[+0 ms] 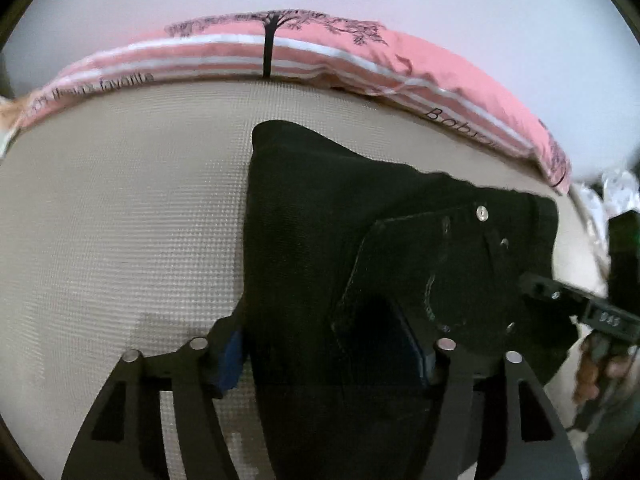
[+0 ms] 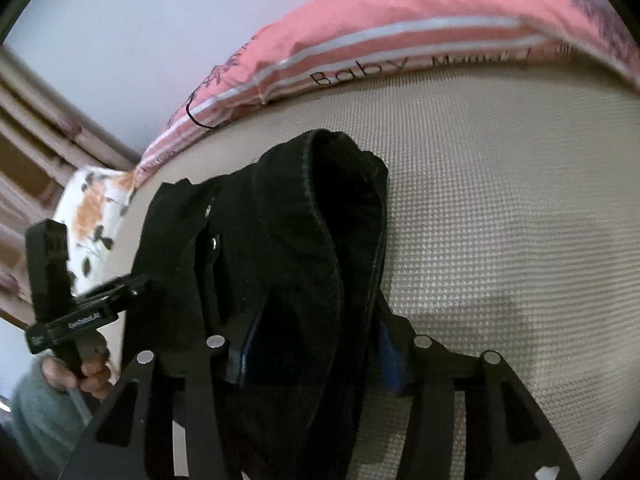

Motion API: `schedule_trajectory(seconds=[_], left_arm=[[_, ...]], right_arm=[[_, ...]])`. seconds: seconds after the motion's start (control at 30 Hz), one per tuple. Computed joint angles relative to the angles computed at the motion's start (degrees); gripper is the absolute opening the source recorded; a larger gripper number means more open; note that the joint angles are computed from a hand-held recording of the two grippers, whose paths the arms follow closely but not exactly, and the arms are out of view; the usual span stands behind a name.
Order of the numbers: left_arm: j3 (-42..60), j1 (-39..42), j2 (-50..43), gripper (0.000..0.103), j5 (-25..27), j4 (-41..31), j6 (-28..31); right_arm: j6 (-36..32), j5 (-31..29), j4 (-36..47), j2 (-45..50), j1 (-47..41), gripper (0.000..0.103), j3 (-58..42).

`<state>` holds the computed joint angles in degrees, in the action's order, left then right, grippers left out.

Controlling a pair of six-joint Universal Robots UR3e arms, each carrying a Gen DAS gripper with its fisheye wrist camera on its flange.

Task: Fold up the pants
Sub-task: 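Release the folded trousers with the right gripper and withdraw both tools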

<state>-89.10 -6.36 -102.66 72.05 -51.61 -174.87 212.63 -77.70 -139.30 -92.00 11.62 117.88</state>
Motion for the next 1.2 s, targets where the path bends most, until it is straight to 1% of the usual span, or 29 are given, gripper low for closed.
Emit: schedule_trajectory(seconds=[0.07, 0.13, 0.23, 0.3, 0.33, 0.37, 0.43, 0.47, 0.53, 0.63, 0.77, 0.87, 1.0, 1.2], left_arm=[[-2.10, -2.38, 1.15, 0.076, 5.18, 3.44, -0.08], [-4.11, -4.20, 2.92, 0.076, 8.96, 5.42, -0.42], [-8.18, -6.81, 7.54, 0.076, 15.00, 7.25, -1.45], [-11.01, -8.03, 11.06, 0.076, 17.60, 7.87, -1.95], [-13.05, -8.64, 13.90, 0.076, 18.52, 7.70, -2.38], [-14.75, -8.40, 16.89, 0.076, 18.74, 6.75, -2.28], [-16.52, -9.74, 20.43, 0.076, 20.88, 5.40, -3.57], [-17.57, -10.72, 22.63, 0.076, 22.26, 4.53, -4.52], [-19.13, -12.32, 26.26, 0.076, 23.95, 2.65, -6.04], [-20.81, -14.39, 30.99, 0.076, 25.85, 0.15, -9.14], [-22.37, -18.31, 35.83, 0.076, 30.20, -2.84, -12.40], [-23.37, -19.41, 39.11, 0.076, 31.21, -4.93, -14.24], [-23.89, -20.79, 41.58, 0.076, 32.65, -7.15, -16.13], [-25.23, -22.65, 44.16, 0.076, 34.70, -8.30, -17.98]], right_arm=[[0.65, -3.10, 2.82, 0.47, 1.76, 0.057, -2.22], [1.46, -4.42, 4.69, -0.44, 2.44, 0.057, -2.93], [3.85, -9.82, 9.13, -3.72, 5.67, 0.057, -5.12], [6.59, -13.11, 11.48, -6.52, 8.72, 0.057, -6.91], [7.69, -14.60, 12.68, -7.08, 10.25, 0.057, -8.03], [9.63, -17.38, 15.36, -7.47, 13.11, 0.058, -10.44], [12.15, -20.38, 18.24, -7.41, 16.79, 0.062, -13.33], [14.14, -22.45, 20.41, -6.58, 19.70, 0.064, -15.80], [16.47, -25.09, 23.52, -4.63, 23.69, 0.064, -19.49], [20.78, -28.93, 27.75, -1.23, 30.06, 0.067, -25.32], [24.50, -31.42, 30.91, 2.64, 34.91, 0.071, -30.51], [26.27, -32.63, 33.87, 5.20, 38.00, 0.072, -34.30], [28.14, -32.49, 35.53, 6.93, 40.34, 0.072, -36.71], [30.26, -32.93, 38.57, 9.37, 43.29, 0.072, -40.15]])
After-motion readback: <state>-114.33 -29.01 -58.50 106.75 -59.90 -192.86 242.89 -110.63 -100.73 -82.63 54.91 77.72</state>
